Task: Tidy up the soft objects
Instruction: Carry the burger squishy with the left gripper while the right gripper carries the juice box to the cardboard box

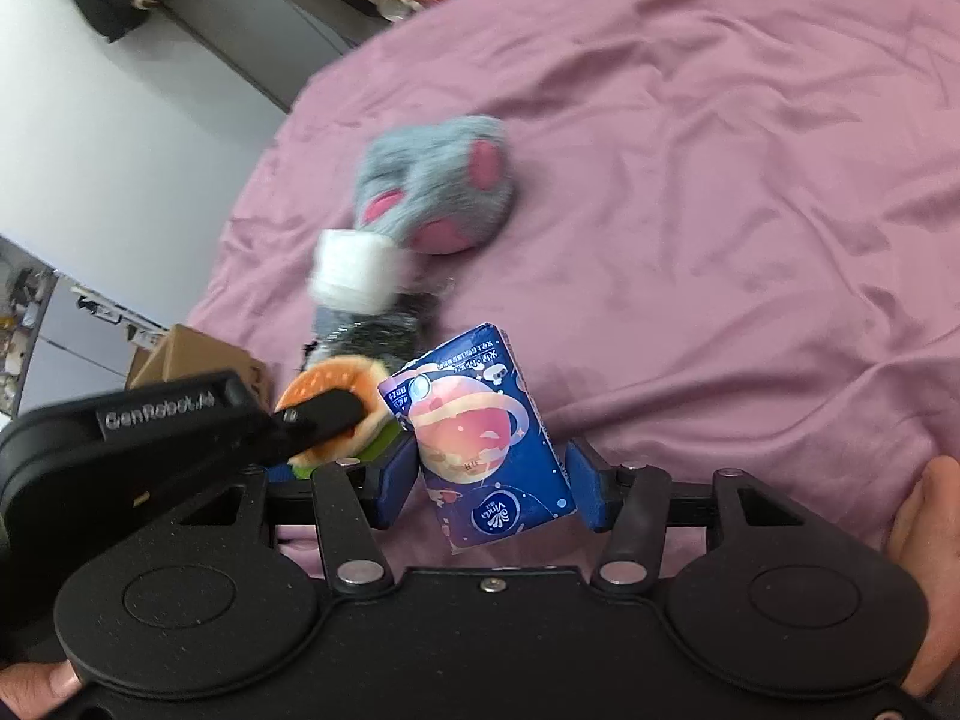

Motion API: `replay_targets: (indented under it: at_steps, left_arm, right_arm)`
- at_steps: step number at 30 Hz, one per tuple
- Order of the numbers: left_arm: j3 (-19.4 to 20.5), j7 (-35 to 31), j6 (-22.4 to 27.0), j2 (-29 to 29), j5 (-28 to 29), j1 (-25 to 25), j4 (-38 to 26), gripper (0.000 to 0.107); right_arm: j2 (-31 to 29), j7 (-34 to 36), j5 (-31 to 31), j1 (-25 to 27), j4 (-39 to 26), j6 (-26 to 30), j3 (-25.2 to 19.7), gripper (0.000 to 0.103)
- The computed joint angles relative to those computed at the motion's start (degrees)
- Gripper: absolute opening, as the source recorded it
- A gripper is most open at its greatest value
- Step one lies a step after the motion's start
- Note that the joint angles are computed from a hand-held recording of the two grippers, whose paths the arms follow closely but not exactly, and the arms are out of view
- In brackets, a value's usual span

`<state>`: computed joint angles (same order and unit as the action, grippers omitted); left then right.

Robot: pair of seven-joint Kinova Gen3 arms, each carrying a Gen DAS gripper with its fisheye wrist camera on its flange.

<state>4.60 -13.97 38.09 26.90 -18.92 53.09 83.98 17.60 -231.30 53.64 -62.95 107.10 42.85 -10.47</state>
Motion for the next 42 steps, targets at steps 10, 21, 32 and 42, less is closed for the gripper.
replay_targets:
  at_steps: [10,21,32,42]
  left_arm:
    - [-0.70,9.92,1.28,-6.95,-9.10,3.73,5.96,0.024]
    - [3.37,18.07,6.17,-14.06,-18.43,1.81,9.97,0.024]
    - [8.59,20.84,8.19,-18.89,-22.24,-4.36,13.69,0.024]
    - [9.95,21.05,5.60,-22.58,-22.89,-10.84,18.37,0.024]
  right_arm:
    - [-0.83,-1.73,5.37,-1.84,-0.83,3.92,-1.20,0.052]
    - [-1.13,2.76,9.88,-1.43,-3.65,4.58,-2.58,0.052]
    - [2.29,13.07,8.76,-2.53,-10.43,6.56,-1.19,0.052]
    - [5.23,18.59,8.29,-2.45,-15.78,0.64,1.78,0.052]
